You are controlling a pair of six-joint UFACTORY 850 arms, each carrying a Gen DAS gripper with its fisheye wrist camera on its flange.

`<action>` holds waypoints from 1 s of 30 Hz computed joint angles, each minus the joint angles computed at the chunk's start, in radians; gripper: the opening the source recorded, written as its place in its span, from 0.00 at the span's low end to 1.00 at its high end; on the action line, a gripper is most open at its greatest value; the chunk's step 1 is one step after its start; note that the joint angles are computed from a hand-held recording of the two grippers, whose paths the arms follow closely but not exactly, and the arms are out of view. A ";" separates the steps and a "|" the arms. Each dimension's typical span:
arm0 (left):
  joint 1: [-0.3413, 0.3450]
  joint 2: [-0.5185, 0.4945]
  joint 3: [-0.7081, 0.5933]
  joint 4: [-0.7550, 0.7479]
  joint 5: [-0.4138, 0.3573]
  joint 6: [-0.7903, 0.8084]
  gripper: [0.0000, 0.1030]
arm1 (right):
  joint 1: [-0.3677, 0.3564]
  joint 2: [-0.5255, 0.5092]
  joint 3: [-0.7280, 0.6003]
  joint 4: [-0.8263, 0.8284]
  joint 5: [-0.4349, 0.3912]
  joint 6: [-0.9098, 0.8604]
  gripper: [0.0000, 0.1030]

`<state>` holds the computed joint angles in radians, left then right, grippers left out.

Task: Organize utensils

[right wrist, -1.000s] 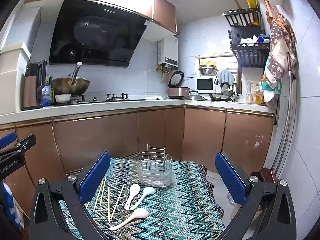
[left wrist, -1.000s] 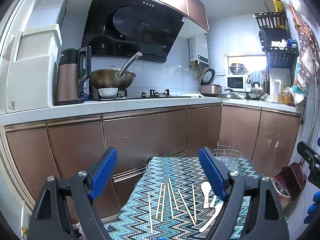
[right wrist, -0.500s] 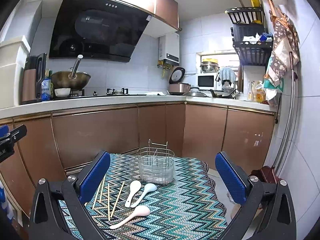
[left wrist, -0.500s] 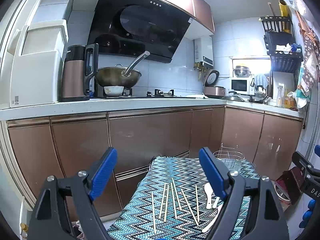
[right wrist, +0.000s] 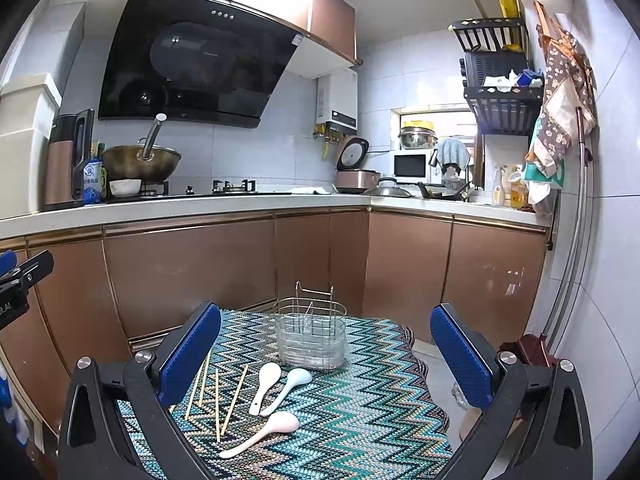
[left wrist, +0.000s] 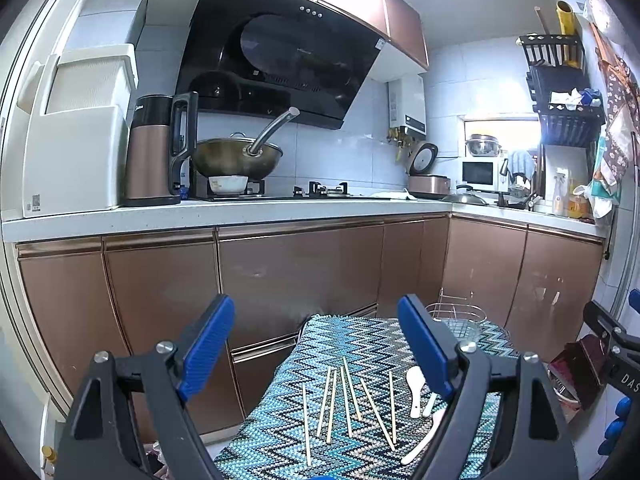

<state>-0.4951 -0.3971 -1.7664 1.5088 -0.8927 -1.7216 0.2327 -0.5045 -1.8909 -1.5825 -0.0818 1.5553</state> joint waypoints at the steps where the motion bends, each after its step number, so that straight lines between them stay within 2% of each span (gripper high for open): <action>1: 0.000 0.002 0.002 0.000 -0.001 0.000 0.81 | 0.000 0.003 0.003 -0.035 -0.001 0.037 1.00; 3: -0.001 0.006 0.007 -0.001 -0.002 -0.003 0.81 | 0.001 0.009 0.012 -0.123 -0.003 0.125 1.00; 5: 0.000 0.007 0.006 -0.003 -0.001 -0.005 0.81 | 0.003 0.011 0.014 -0.127 -0.007 0.126 1.00; 13: 0.010 0.001 -0.005 -0.029 -0.002 0.015 0.81 | 0.001 -0.001 -0.011 0.149 -0.028 -0.137 1.00; 17: 0.018 0.004 -0.002 -0.055 0.001 0.027 0.81 | -0.001 0.003 -0.010 0.151 -0.046 -0.134 1.00; 21: 0.016 0.012 0.012 -0.049 -0.004 0.031 0.81 | -0.002 0.004 -0.012 0.231 -0.062 -0.202 1.00; 30: 0.008 0.027 0.039 0.009 -0.013 -0.006 0.81 | 0.002 0.015 0.005 0.121 -0.061 -0.101 1.00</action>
<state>-0.4871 -0.3702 -1.7274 1.5175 -0.9055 -1.7281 0.2350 -0.4892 -1.8858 -1.4611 -0.1430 1.4543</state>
